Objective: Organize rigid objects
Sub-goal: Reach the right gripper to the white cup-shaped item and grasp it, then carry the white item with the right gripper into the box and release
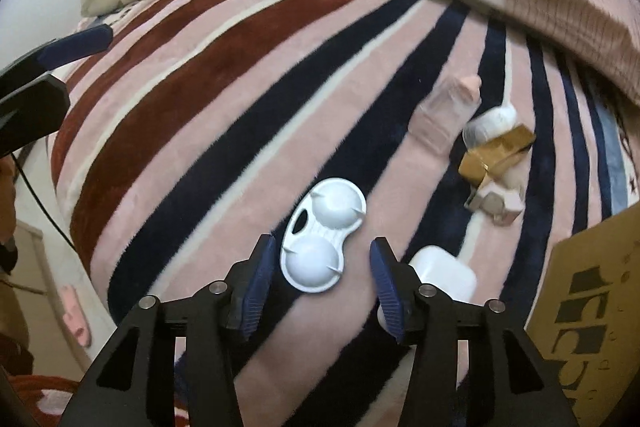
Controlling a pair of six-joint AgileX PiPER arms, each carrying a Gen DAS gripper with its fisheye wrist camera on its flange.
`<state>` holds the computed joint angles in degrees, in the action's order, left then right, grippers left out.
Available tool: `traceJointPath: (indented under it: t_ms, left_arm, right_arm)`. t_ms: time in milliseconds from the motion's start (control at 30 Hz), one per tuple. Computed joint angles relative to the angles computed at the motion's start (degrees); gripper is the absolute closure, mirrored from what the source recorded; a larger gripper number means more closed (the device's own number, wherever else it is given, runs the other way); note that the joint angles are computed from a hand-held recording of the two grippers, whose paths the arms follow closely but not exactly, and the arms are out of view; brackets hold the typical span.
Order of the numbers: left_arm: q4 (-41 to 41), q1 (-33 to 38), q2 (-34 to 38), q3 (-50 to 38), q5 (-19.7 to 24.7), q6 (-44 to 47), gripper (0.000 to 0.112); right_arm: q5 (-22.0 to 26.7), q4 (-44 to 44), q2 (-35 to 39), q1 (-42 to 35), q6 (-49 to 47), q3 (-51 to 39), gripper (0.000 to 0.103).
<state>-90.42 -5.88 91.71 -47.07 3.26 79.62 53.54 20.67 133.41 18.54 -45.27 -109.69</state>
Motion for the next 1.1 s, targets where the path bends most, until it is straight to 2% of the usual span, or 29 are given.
traceJointPath:
  t_ms: [100,167,267,333,467,533,600,667,833,900,967,1100]
  left_arm:
    - [3.40,-0.14,0.22,-0.50,0.39,-3.41,0.022]
    - [7.41,-0.41,0.36,-0.85,0.33,-7.39,0.022]
    - [18.33,-0.78,0.51,-1.50,1.00,-18.58,0.022]
    - [21.30,-0.65,0.64,-2.01,2.35,-21.77,0.022]
    - [19.65,0.05,0.58,-4.17,8.56,-21.22,0.022]
    - [21.88,-0.01,0.63,-6.46,11.70,-24.76,0.023]
    - [21.31,-0.07,0.88,-9.15,14.81,-25.78,0.035]
    - [21.15,-0.20,1.64,-12.50,18.11,-27.50,0.054]
    - [25.91,-3.50,5.24,-21.71,21.20,-34.87,0.081]
    - [32.12,-6.04,7.41,-27.11,21.62,-41.21,0.085]
    - [42.65,-8.97,10.46,-34.12,22.43,-51.74,0.086]
    - [55.84,-12.91,18.41,-49.32,27.85,-65.19,0.086]
  right_arm:
    - [0.18,1.69,-0.02,-0.63,-1.69,0.45,0.061]
    - [0.10,2.89,-0.18,-0.85,-3.64,0.82,0.077]
    - [-1.43,3.20,-1.10,-0.66,-5.83,2.38,0.077]
    - [-2.26,4.15,-2.51,-0.54,-7.52,4.18,0.077]
    - [-3.10,11.35,-8.73,-1.81,-15.57,10.05,0.077]
    - [-1.92,15.44,-12.26,-2.92,-19.71,11.91,0.077]
    - [0.25,18.82,-14.94,-4.28,-22.64,12.37,0.077]
    - [1.50,21.59,-17.55,-5.47,-25.48,13.47,0.077]
    - [4.19,27.62,-21.40,-10.01,-31.31,14.38,0.077]
    - [5.24,28.73,-21.08,-12.37,-31.99,12.67,0.077]
    - [8.05,29.77,-19.46,-14.99,-31.73,9.18,0.077]
    - [12.10,31.09,-16.40,-20.43,-30.42,2.49,0.077]
